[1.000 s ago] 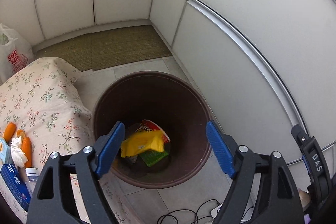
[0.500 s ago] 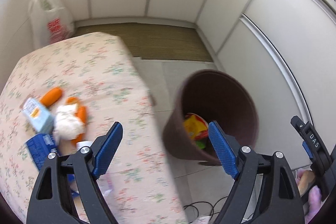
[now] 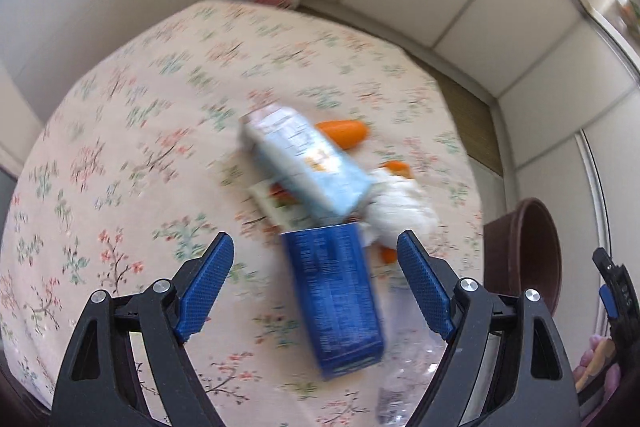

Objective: Collect trash
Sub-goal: 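Lower the left gripper onto the blue box and close it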

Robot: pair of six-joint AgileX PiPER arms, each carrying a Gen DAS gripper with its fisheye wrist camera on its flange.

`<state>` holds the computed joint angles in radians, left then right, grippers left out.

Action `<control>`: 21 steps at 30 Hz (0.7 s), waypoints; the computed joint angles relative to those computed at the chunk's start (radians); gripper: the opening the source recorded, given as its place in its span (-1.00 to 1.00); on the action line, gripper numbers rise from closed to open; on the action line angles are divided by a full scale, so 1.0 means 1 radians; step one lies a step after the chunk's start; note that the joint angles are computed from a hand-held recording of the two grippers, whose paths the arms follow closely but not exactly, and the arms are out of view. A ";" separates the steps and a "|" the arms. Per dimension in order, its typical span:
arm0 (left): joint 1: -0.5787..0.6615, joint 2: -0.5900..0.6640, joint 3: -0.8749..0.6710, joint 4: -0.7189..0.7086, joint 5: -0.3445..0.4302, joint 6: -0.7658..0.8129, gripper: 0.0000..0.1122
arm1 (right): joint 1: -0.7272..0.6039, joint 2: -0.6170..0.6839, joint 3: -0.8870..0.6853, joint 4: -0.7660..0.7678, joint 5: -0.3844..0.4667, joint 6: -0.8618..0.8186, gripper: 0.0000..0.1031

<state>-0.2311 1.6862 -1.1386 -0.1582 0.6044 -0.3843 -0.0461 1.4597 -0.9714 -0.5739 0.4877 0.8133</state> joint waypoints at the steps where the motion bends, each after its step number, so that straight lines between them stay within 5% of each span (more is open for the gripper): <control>1: 0.027 0.002 0.022 -0.053 -0.011 0.040 0.45 | 0.039 0.004 -0.001 -0.049 0.015 0.045 0.86; 11: 0.097 0.039 0.151 -0.526 -0.087 0.437 0.45 | 0.315 0.074 -0.037 -0.329 0.158 0.279 0.86; 21: 0.005 0.133 0.075 -0.475 -0.115 0.375 0.45 | 0.363 0.126 -0.053 -0.380 0.207 0.322 0.86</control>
